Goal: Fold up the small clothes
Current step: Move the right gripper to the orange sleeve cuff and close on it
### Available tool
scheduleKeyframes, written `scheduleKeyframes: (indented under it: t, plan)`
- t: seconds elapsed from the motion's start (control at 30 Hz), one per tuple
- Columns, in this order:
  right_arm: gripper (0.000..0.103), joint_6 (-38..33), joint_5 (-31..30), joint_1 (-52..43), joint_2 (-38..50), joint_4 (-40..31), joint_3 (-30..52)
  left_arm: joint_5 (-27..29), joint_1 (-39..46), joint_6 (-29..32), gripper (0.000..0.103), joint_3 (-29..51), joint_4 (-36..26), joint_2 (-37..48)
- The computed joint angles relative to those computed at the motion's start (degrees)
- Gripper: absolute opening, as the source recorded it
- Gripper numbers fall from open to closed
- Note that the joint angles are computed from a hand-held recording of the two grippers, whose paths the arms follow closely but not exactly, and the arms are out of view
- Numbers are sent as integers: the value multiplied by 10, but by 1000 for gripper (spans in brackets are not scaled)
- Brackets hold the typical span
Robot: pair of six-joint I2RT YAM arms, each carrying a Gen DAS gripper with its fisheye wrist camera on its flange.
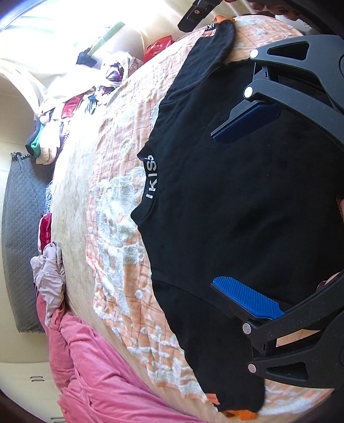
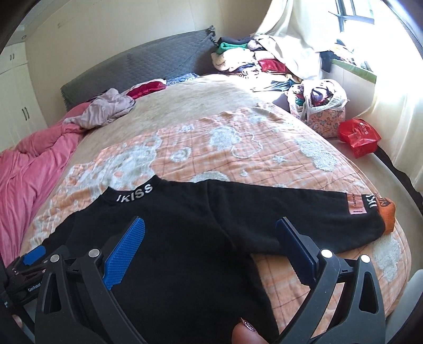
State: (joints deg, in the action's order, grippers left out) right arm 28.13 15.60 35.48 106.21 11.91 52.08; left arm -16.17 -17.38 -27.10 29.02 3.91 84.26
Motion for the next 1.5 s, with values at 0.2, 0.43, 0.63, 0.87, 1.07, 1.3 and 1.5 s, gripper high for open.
scheduleKeyframes:
  t: [0.2, 0.43, 0.63, 0.87, 1.07, 1.3, 1.5]
  plan:
    - [99, 13, -17, -51, 14, 6, 8, 17, 10, 2, 95, 35, 16, 54]
    - [99, 30, -16, -104, 29, 28, -4, 29, 11, 0, 95, 64, 32, 110]
    - [99, 53, -15, -148, 46, 43, -21, 35, 2, -1, 95, 84, 43, 148]
    - [99, 90, -8, -181, 66, 61, -37, 41, -8, -2, 95, 105, 57, 189]
    - [99, 129, -11, -211, 85, 69, -46, 54, -18, -4, 95, 117, 68, 218]
    - [99, 155, -19, -238, 107, 73, -48, 64, -25, 1, 95, 124, 78, 239]
    - [99, 192, -27, -273, 130, 65, -46, 66, -33, 21, 95, 140, 87, 263]
